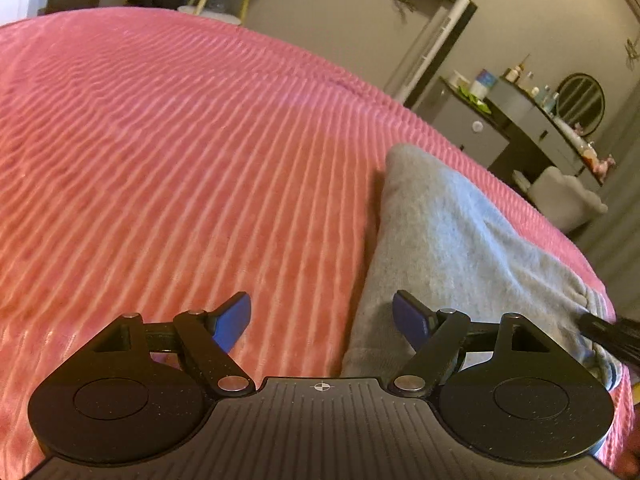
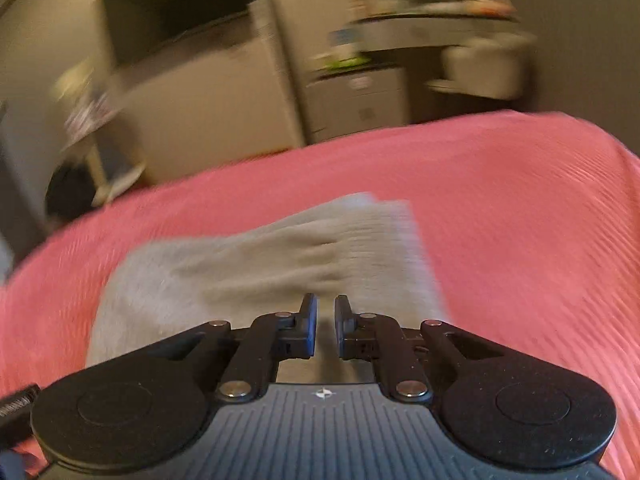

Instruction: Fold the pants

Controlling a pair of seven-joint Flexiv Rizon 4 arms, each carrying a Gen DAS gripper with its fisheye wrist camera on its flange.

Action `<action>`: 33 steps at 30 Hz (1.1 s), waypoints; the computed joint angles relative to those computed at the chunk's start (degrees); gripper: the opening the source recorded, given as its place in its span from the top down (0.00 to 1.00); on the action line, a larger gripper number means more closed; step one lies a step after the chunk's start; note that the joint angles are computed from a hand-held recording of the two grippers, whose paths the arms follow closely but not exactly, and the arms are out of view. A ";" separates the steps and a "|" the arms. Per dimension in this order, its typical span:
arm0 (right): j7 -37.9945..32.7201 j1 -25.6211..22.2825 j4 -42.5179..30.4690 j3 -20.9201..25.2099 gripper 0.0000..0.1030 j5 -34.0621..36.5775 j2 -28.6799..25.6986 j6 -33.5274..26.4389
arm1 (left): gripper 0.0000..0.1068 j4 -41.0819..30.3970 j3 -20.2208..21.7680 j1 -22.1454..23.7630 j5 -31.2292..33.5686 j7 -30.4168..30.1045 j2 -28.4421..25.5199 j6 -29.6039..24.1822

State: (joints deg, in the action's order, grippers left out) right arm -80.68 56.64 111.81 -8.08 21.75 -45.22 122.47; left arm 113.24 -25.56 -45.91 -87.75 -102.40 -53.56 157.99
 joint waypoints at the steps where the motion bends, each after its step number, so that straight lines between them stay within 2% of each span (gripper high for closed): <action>1: -1.51 1.34 -3.01 -1.81 0.91 -1.49 -2.15 -2.04 | 0.22 0.36 0.11 0.03 0.23 -0.73 -0.04 -0.08; 3: -2.05 5.15 -7.42 -7.09 0.92 -1.31 -5.15 -7.22 | 0.22 0.44 -0.11 0.18 -0.43 -1.15 -0.24 -0.23; 4: 0.91 7.27 -9.74 -11.07 0.98 -2.04 -7.61 -9.19 | 0.22 0.24 -0.37 0.24 -1.36 -0.97 -0.41 -0.12; 6: 1.41 8.88 -14.66 -15.05 1.00 3.15 -11.81 -10.32 | 0.22 0.29 -0.73 0.50 -2.30 -1.39 -0.38 -0.30; 7: 5.40 7.29 -16.33 -14.48 1.00 1.93 -13.17 -9.39 | 0.22 0.29 -0.71 0.47 -2.42 -1.73 -0.35 -0.21; 8: 7.62 4.78 -16.66 -12.05 1.00 -0.05 -13.06 -8.56 | 0.23 0.10 -0.58 0.36 -2.55 -1.81 -0.50 0.18; 9: 7.98 3.26 -16.57 -10.19 1.00 -0.93 -12.83 -7.60 | 0.23 -0.12 -0.49 0.29 -2.69 -1.37 -0.64 0.60; 12: 6.21 3.84 -10.07 -8.75 0.99 -1.83 -10.19 -2.91 | 0.25 -0.92 1.65 -1.02 0.11 -0.04 -1.91 4.44; 13: 5.27 2.77 -7.58 -6.38 0.92 -2.60 -9.53 0.31 | 0.26 -1.10 2.56 -1.32 2.15 1.24 -2.24 5.78; 14: 3.48 1.82 -4.49 -4.16 0.90 -3.34 -9.13 4.50 | 0.26 -1.65 3.52 -1.60 4.31 3.25 -2.75 7.26; 16: -1.05 3.54 -0.75 -4.10 0.90 -1.35 -10.25 10.75 | 0.29 -2.50 4.49 -1.46 9.05 6.50 -2.89 8.65; 18: -4.31 4.99 1.46 -4.30 0.90 0.49 -8.92 10.67 | 0.27 -3.19 6.52 -1.38 16.69 6.70 -3.81 10.27; 20: -3.58 1.53 2.12 -0.18 0.89 -1.39 -6.46 10.33 | 0.27 -4.19 6.43 0.25 22.03 11.92 -3.72 7.01; 21: -2.85 -2.12 2.26 3.65 0.86 -3.93 -5.95 11.51 | 0.27 -4.92 5.83 1.03 22.47 14.53 -3.72 4.76; 22: -0.13 -4.77 2.64 5.62 0.85 -8.05 -6.25 12.51 | 0.27 -6.02 5.05 1.61 21.21 17.71 -3.82 2.31; 23: -0.42 -5.81 2.56 6.32 0.85 -8.85 -6.65 12.14 | 0.29 -7.38 4.35 1.84 18.43 21.10 -4.15 0.50; 24: -3.60 -5.26 1.86 6.53 0.87 -6.85 -7.21 11.75 | 0.38 -9.93 3.57 1.48 13.09 26.06 -5.10 -0.07; 25: -7.32 -3.46 1.76 4.89 0.88 -5.91 -8.94 14.47 | 0.41 -12.20 2.27 1.66 8.67 30.39 -6.48 1.16; 26: -10.48 -1.72 1.28 3.32 0.91 -4.46 -10.40 16.41 | 0.34 -12.61 2.18 1.74 7.97 30.99 -7.52 2.14; 27: -13.69 0.02 0.87 1.81 0.96 -2.56 -11.67 17.71 | 0.18 -11.16 2.46 2.05 8.38 28.24 -7.55 1.92; 28: -15.58 0.34 0.52 1.52 1.00 -1.91 -12.63 18.97 | 0.14 -8.70 1.71 3.39 9.53 23.12 -6.85 1.25; 30: -17.95 0.15 0.20 1.91 1.00 -0.61 -13.26 20.23 | 0.15 -2.46 1.96 5.60 14.92 10.65 -4.61 -1.24; 33: -20.20 1.13 0.23 2.71 1.00 5.50 -11.11 18.28 | 0.28 0.15 3.36 3.99 15.62 5.31 -2.55 -0.55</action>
State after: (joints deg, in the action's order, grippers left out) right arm -100.88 57.77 112.04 -5.38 27.25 -56.33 140.75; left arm 113.38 -22.20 -41.92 -72.13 -97.09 -56.12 157.44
